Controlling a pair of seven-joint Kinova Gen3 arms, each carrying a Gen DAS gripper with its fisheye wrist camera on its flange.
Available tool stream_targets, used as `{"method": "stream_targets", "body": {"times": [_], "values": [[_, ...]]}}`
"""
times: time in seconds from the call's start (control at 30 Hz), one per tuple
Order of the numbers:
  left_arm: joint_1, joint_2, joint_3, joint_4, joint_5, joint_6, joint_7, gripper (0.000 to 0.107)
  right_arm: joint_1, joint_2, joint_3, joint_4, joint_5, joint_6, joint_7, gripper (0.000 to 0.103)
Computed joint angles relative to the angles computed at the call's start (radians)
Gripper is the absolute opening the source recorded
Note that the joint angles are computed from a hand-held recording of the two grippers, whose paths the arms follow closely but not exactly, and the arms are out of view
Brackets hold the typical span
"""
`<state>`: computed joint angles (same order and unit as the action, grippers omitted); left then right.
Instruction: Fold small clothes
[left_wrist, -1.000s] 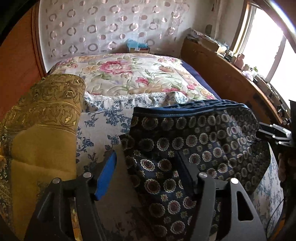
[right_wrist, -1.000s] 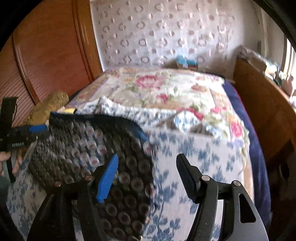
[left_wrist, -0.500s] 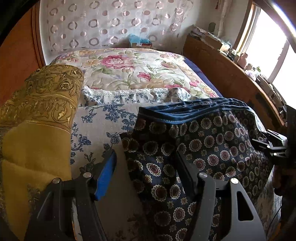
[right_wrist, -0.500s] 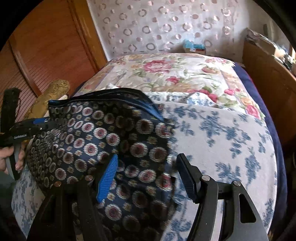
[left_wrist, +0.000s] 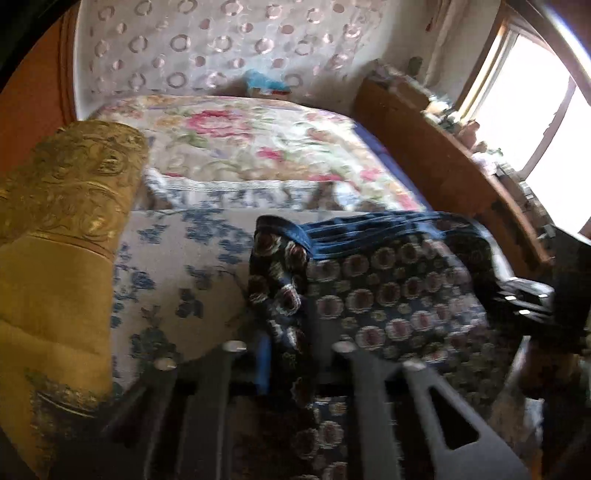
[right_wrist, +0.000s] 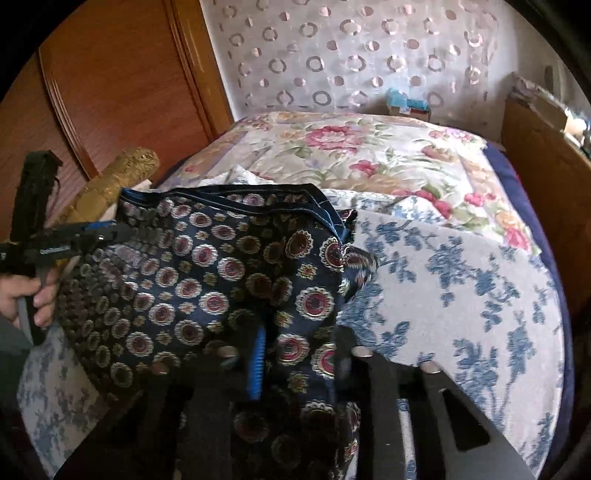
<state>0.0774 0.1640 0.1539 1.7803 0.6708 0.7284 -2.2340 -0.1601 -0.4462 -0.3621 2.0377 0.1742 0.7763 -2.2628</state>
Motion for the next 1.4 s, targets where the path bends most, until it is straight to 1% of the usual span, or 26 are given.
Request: {"method": "stream_targets", "body": {"times": [0.07, 0.1, 0.13, 0.17, 0.23, 0.33, 0.4, 0.5, 0.63, 0.73, 0.77, 0.83, 0.97, 1.13, 1.23, 1.27, 1.37, 1.4], "values": [[0.013, -0.029, -0.018, 0.026, 0.033, -0.017, -0.051, 0.007, -0.01, -0.01, 0.01, 0.003, -0.012, 0.001, 0.005, 0.015], [0.008, -0.047, -0.018, 0.035, 0.052, -0.018, -0.069, 0.007, -0.008, -0.017, 0.01, 0.005, -0.016, 0.0, 0.001, 0.014], [-0.016, -0.065, -0.004, 0.046, 0.081, -0.014, -0.098, 0.007, -0.002, -0.026, 0.004, 0.007, -0.015, 0.0, -0.004, 0.013], [-0.021, -0.085, -0.008, 0.055, 0.104, -0.009, -0.119, 0.007, 0.006, -0.04, -0.007, 0.01, -0.009, 0.001, -0.011, 0.013], [-0.019, -0.13, -0.028, 0.077, 0.145, -0.005, -0.155, 0.007, 0.024, -0.068, -0.031, 0.011, 0.001, -0.002, -0.025, 0.012], [-0.007, -0.194, -0.064, 0.1, 0.198, 0.007, -0.2, 0.007, 0.044, -0.124, -0.047, 0.015, 0.002, -0.013, -0.029, 0.011], [0.008, -0.241, -0.086, 0.114, 0.213, 0.003, -0.218, 0.007, 0.064, -0.155, -0.066, 0.009, 0.003, -0.014, -0.028, 0.011], [0.028, -0.286, -0.121, 0.125, 0.23, -0.003, -0.24, 0.007, 0.08, -0.188, -0.08, -0.005, 0.0, -0.012, -0.004, 0.01], [0.048, -0.332, -0.164, 0.13, 0.241, -0.016, -0.253, 0.007, 0.105, -0.206, -0.094, -0.027, -0.005, -0.017, 0.034, 0.01], [0.056, -0.363, -0.194, 0.145, 0.247, -0.043, -0.273, 0.007, 0.11, -0.197, -0.087, -0.042, -0.008, -0.034, 0.073, 0.01], [0.057, -0.37, -0.204, 0.148, 0.247, -0.047, -0.277, 0.007, 0.116, -0.192, -0.089, -0.051, -0.009, -0.037, 0.087, 0.01], [0.058, -0.385, -0.221, 0.157, 0.243, -0.06, -0.28, 0.007, 0.14, -0.183, -0.117, -0.056, 0.001, -0.053, 0.093, 0.01], [0.058, -0.401, -0.261, 0.173, 0.241, -0.072, -0.294, 0.007, 0.156, -0.142, -0.145, -0.072, 0.023, -0.094, 0.128, 0.01], [0.043, -0.431, -0.299, 0.206, 0.223, -0.099, -0.305, 0.007, 0.143, -0.049, -0.141, -0.106, 0.065, -0.151, 0.189, 0.01], [0.037, -0.444, -0.331, 0.227, 0.224, -0.118, -0.316, 0.007, 0.101, 0.02, -0.097, -0.126, 0.09, -0.187, 0.246, 0.01], [0.036, -0.449, -0.347, 0.231, 0.226, -0.113, -0.321, 0.007, 0.075, 0.04, -0.072, -0.138, 0.093, -0.189, 0.276, 0.01], [0.027, -0.464, -0.383, 0.262, 0.24, -0.12, -0.345, 0.007, 0.011, 0.119, -0.026, -0.201, 0.111, -0.178, 0.363, 0.01], [0.016, -0.474, -0.376, 0.279, 0.226, -0.141, -0.339, 0.007, -0.014, 0.155, -0.01, -0.234, 0.116, -0.17, 0.399, 0.01]]}}
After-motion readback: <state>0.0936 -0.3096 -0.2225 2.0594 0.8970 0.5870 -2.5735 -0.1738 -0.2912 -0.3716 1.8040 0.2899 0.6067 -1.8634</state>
